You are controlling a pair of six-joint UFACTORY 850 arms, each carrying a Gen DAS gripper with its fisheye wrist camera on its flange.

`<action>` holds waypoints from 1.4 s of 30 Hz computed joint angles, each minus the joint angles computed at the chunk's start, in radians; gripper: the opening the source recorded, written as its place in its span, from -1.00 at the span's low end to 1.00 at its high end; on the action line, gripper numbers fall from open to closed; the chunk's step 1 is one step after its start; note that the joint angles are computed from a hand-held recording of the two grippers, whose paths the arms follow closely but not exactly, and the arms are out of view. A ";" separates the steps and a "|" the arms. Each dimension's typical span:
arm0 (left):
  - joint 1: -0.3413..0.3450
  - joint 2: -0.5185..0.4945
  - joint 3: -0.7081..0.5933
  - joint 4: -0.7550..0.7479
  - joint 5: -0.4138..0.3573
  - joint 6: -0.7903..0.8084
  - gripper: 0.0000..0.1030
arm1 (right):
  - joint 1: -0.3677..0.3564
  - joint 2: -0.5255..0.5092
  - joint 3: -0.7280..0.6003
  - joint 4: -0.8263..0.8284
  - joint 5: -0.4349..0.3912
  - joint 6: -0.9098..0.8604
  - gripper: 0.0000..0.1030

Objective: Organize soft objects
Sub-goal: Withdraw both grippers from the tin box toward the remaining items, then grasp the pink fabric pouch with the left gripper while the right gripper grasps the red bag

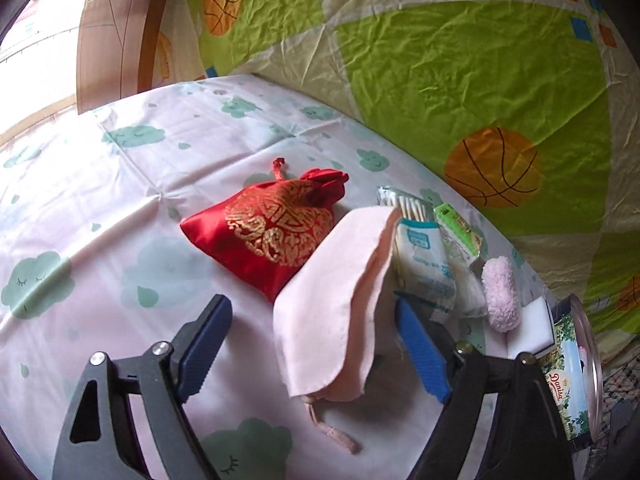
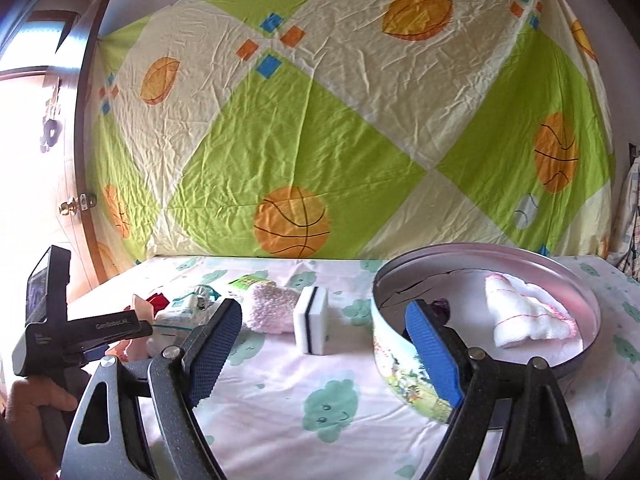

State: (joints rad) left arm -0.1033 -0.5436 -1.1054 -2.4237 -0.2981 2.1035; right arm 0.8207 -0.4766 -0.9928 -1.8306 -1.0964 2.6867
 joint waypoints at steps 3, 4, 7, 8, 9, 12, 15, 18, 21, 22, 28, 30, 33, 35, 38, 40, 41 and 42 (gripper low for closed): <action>0.016 -0.008 -0.010 0.136 -0.028 -0.101 0.19 | -0.001 -0.016 -0.027 -0.011 0.038 -0.005 0.67; 0.021 -0.011 -0.015 0.173 -0.027 -0.133 0.10 | -0.003 -0.019 -0.033 -0.015 0.051 -0.006 0.67; 0.038 -0.015 -0.021 0.262 -0.035 -0.207 -0.22 | -0.008 -0.027 -0.049 -0.020 0.086 -0.016 0.67; 0.042 -0.015 -0.022 0.278 -0.037 -0.221 -0.43 | -0.010 -0.029 -0.052 -0.018 0.094 -0.017 0.67; 0.044 -0.020 -0.028 0.322 -0.040 -0.263 -0.57 | -0.012 -0.029 -0.055 -0.017 0.103 -0.017 0.67; 0.025 -0.020 -0.040 0.313 0.009 -0.229 -0.53 | -0.021 -0.030 -0.061 -0.008 0.127 -0.014 0.67; 0.010 -0.020 -0.046 0.295 0.037 -0.189 -0.42 | -0.025 -0.032 -0.066 0.003 0.140 -0.020 0.67; 0.031 -0.021 -0.041 0.365 -0.034 -0.259 -0.72 | -0.027 -0.031 -0.067 0.006 0.150 -0.021 0.67; 0.048 -0.003 -0.012 0.314 -0.082 -0.211 -0.77 | -0.036 -0.029 -0.066 0.005 0.173 -0.012 0.66; 0.053 0.006 0.003 0.282 -0.107 -0.174 -0.77 | -0.039 -0.027 -0.063 0.002 0.180 -0.004 0.66; 0.077 0.079 0.102 0.054 -0.236 0.076 -0.77 | -0.059 -0.020 -0.055 -0.016 0.233 0.031 0.56; 0.086 0.094 0.115 0.056 -0.279 0.084 -0.77 | -0.066 -0.023 -0.061 -0.020 0.260 0.020 0.53; 0.102 0.107 0.125 0.090 -0.338 0.073 -0.77 | -0.075 -0.029 -0.072 -0.027 0.293 0.019 0.49; 0.119 0.109 0.127 0.144 -0.364 0.042 -0.77 | -0.081 -0.031 -0.077 -0.031 0.310 0.026 0.49; 0.158 0.098 0.127 0.275 -0.415 -0.018 -0.77 | -0.086 -0.035 -0.083 -0.034 0.331 0.021 0.49; 0.186 0.090 0.130 0.351 -0.439 -0.057 -0.77 | -0.085 -0.036 -0.084 -0.044 0.333 0.026 0.49; 0.198 0.088 0.137 0.367 -0.448 -0.056 -0.77 | -0.085 -0.037 -0.085 -0.053 0.337 0.030 0.49; 0.210 0.085 0.140 0.397 -0.452 -0.064 -0.78 | -0.086 -0.039 -0.087 -0.070 0.344 0.036 0.49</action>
State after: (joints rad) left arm 0.1066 -0.4582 -0.9653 -2.0266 -0.7500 2.0393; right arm 0.7349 -0.5151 -1.0799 -1.9005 -0.7520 2.7229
